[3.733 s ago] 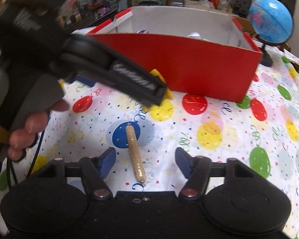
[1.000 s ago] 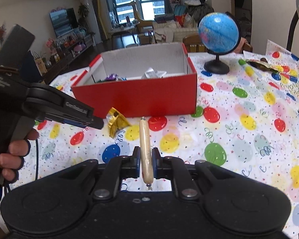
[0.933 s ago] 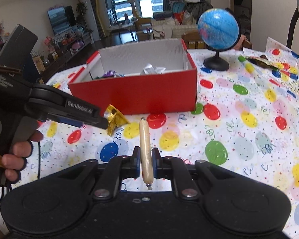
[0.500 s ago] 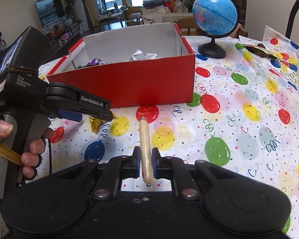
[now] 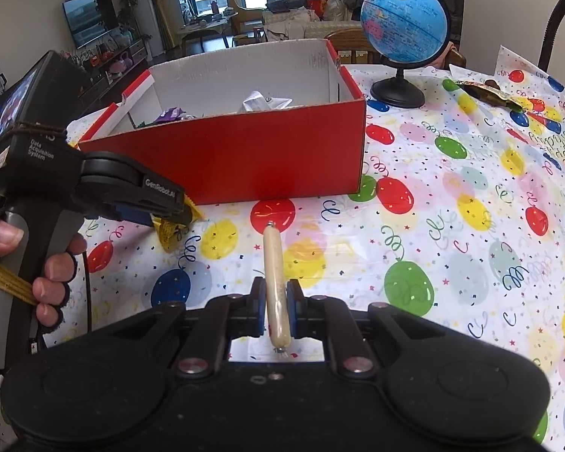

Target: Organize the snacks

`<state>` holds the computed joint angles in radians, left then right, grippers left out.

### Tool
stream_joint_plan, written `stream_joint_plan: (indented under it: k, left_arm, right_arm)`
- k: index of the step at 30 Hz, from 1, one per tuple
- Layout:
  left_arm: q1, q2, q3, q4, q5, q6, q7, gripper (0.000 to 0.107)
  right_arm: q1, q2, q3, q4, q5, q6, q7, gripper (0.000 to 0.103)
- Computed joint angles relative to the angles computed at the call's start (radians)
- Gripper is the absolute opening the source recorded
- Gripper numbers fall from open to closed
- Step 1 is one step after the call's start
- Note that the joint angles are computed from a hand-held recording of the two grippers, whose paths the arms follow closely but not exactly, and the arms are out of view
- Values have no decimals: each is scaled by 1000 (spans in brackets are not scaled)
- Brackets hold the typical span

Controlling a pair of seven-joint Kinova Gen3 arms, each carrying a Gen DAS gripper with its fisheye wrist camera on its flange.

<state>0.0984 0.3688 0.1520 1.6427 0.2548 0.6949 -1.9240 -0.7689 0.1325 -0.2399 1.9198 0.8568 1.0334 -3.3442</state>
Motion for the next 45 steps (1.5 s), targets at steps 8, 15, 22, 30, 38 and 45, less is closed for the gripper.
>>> stream_joint_plan:
  k: [8, 15, 22, 30, 38, 45]
  left_arm:
    - [-17, -95, 0, 55, 27, 11, -24, 35]
    - [-22, -212, -16, 95, 74, 10, -64, 35]
    - [-5, -306, -39, 104, 90, 5, -82, 35]
    - [10, -350, -59, 57, 101, 11, -90, 35]
    - [9, -315, -60, -36, 99, 27, -91, 36]
    - [12, -220, -45, -139, 45, 46, -57, 36]
  right_arm:
    - [-17, -44, -28, 23, 32, 32, -50, 10]
    - [-37, -91, -78, 38, 80, 93, -96, 10]
    - [-40, -132, -121, 37, 133, 142, -92, 10]
    - [-6, -160, -130, 6, 198, 135, -20, 10]
    - [64, -154, -95, -43, 238, 60, 77, 10]
    - [124, -101, -38, -108, 216, -13, 185, 10]
